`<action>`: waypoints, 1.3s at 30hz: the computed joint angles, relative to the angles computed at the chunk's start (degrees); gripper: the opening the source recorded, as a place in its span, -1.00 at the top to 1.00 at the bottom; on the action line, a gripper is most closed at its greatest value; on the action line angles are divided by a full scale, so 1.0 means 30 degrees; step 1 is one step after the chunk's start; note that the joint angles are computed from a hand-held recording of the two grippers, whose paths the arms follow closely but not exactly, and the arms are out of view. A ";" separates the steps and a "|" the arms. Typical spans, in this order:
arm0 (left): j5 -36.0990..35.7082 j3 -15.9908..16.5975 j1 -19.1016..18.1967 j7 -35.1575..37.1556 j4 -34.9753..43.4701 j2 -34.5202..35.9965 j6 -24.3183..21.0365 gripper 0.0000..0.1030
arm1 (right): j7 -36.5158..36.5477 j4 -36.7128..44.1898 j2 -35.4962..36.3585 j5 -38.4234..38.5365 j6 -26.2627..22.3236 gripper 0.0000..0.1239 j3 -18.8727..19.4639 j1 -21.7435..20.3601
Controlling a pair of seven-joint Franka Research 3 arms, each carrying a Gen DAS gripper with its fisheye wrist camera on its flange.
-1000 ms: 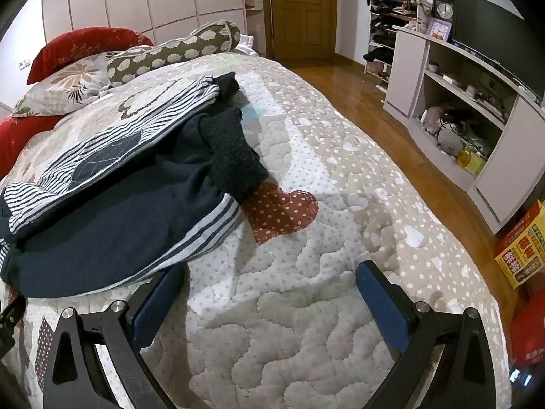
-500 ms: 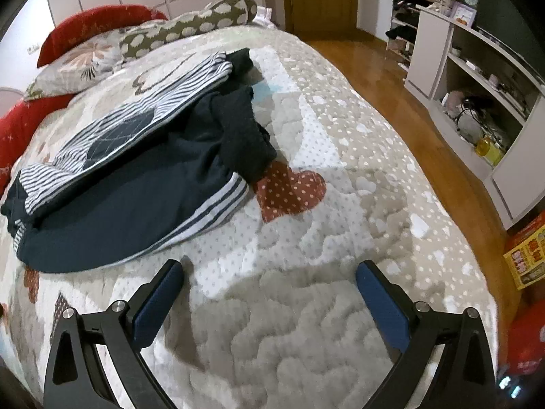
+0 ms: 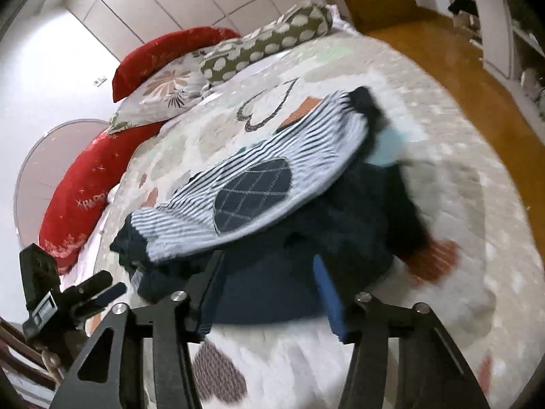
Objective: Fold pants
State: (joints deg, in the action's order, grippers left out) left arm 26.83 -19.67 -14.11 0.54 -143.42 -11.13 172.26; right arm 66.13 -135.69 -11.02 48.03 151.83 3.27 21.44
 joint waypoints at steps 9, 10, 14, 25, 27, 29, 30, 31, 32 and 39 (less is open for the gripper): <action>-0.8647 0.2956 -0.2255 0.7255 0.0333 0.1590 0.0416 0.82 | 0.3470 0.3057 0.3875 -0.1495 -0.0137 0.82 0.0715 -0.0394; -0.9028 0.2815 -0.2142 0.7211 -0.0122 0.1314 0.1087 0.82 | 0.3289 0.3314 0.4026 -0.1081 -0.0330 0.88 0.0707 -0.0504; -0.6066 0.0695 -0.0008 0.4468 -0.0907 -0.0150 0.1256 0.82 | 0.1211 0.2642 0.2904 0.0636 0.0056 0.91 0.0845 -0.0535; -0.4734 0.2658 0.0844 0.6065 0.2375 0.0993 -0.1326 0.82 | 0.2068 0.5547 0.3714 -0.3159 0.0191 0.92 0.1015 0.0038; -0.4316 0.2825 0.1319 0.6584 0.3705 0.2039 -0.1974 0.82 | 0.3478 0.7284 0.5183 -0.5333 0.0213 0.92 0.1087 0.0090; -0.3885 0.3044 0.1709 0.6941 0.5070 0.3103 -0.3083 0.75 | 0.5114 0.9408 0.7072 -0.7511 0.0064 0.91 0.1001 0.0326; -0.3744 0.3137 0.1856 0.6936 0.5610 0.3560 -0.3427 0.61 | 0.5967 1.0411 0.8006 -0.8514 0.0106 0.91 0.0868 0.0509; -0.4342 0.3226 0.1949 0.7536 0.5945 0.3889 -0.3505 0.42 | 0.6714 1.1293 0.8814 -0.9265 0.0078 0.87 0.0733 0.0660; -0.5483 0.3258 0.2051 0.8439 0.5975 0.4017 -0.3183 0.33 | 0.7786 1.2500 0.9829 -1.0324 -0.0287 0.79 0.0421 0.0933; -0.9428 0.3189 0.1813 1.1799 0.2985 0.1385 0.0393 -0.33 | 0.9792 1.4565 1.1514 -1.2415 -0.0548 0.02 0.0065 0.0715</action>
